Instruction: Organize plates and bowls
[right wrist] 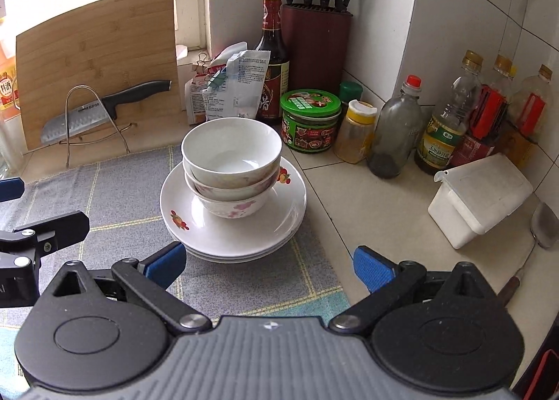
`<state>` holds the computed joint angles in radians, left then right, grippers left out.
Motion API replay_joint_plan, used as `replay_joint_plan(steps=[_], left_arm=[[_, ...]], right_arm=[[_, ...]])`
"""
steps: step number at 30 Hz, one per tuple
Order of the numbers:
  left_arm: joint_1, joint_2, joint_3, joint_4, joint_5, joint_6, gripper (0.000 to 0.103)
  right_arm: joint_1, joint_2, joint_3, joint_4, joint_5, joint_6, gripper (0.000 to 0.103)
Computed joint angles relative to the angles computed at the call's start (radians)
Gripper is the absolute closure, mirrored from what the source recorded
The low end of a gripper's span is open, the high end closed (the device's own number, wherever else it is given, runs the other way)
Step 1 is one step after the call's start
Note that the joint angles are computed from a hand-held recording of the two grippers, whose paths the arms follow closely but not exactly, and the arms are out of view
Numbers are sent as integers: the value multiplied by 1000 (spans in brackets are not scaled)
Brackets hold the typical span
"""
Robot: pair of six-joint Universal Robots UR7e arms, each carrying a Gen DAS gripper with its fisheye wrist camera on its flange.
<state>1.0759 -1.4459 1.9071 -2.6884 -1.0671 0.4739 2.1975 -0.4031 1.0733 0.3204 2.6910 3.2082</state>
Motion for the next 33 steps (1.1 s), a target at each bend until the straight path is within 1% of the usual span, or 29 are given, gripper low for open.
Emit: replay_joint_plan(steps=[2, 7, 11, 13, 16, 24, 33], left_arm=[[-6, 0, 4, -5, 14, -2, 1], [-11, 1, 3, -4, 32, -10, 1], [-15, 2, 3, -10, 42, -9, 1], [-16, 3, 3, -13, 46, -12, 1], [-15, 5, 1, -11, 48, -11, 1], [-14, 7, -3, -4, 50, -20, 1], [-14, 9, -8, 4, 57, -33, 1]], right_arm=[[2, -6, 10, -16, 3, -1, 0], [6, -9, 14, -16, -3, 13, 0], [7, -15, 21, -41, -7, -6, 0], [7, -26, 37, -73, -9, -23, 0], [7, -28, 38, -78, -15, -23, 0], [7, -18, 21, -50, -23, -8, 0], [10, -21, 23, -53, -23, -13, 0]])
